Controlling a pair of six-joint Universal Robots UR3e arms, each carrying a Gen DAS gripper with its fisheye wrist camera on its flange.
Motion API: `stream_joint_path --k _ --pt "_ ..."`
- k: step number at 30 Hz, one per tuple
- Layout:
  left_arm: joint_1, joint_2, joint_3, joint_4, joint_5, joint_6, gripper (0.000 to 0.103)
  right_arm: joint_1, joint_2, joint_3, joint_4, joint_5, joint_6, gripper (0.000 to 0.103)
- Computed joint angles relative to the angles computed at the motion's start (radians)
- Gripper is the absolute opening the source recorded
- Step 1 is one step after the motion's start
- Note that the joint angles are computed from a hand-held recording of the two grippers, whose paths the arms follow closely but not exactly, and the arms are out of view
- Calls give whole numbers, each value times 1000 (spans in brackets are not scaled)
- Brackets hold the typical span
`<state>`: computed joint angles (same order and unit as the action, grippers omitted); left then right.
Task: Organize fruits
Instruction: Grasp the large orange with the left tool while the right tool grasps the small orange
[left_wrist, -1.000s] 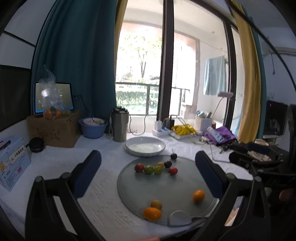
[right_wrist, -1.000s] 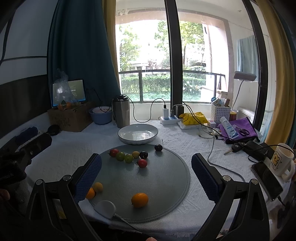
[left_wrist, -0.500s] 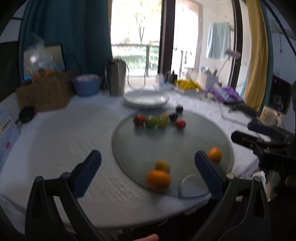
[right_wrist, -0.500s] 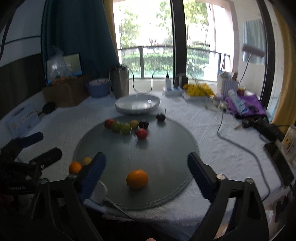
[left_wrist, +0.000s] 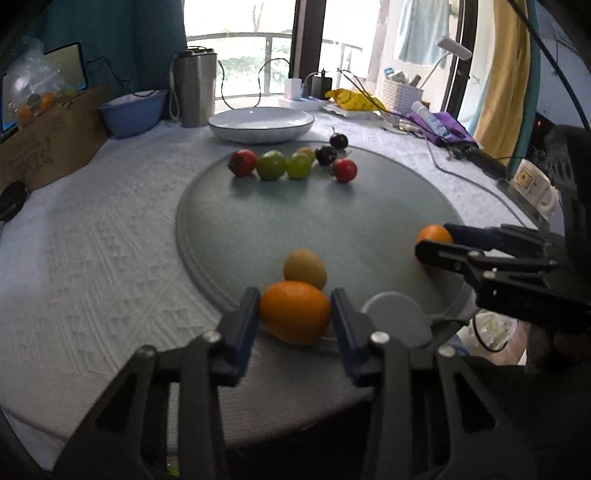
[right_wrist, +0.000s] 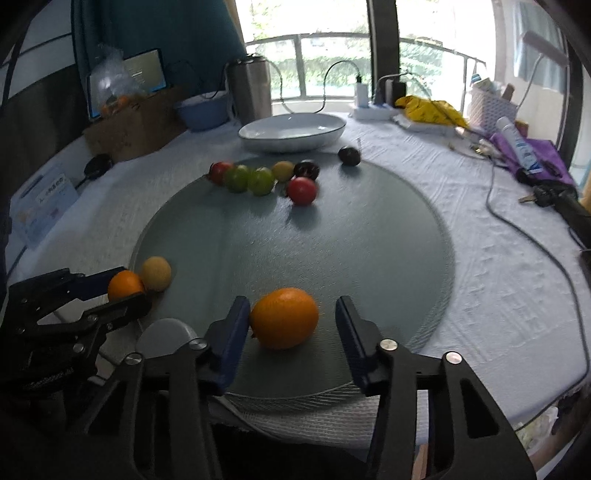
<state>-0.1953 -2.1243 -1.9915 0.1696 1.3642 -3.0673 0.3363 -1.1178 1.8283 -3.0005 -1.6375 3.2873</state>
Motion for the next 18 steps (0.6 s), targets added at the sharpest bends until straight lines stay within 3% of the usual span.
stream_joint_path --k 1,11,18 --pt "1 -3 6 -5 -4 0 39 0 3 0 0 8 -5 40" --pt "33 41 42 -53 -15 -7 38 -21 -1 -41 28 42 -46 40" --pt "65 37 142 -105 -49 -27 38 -42 34 -171 81 63 -85 40"
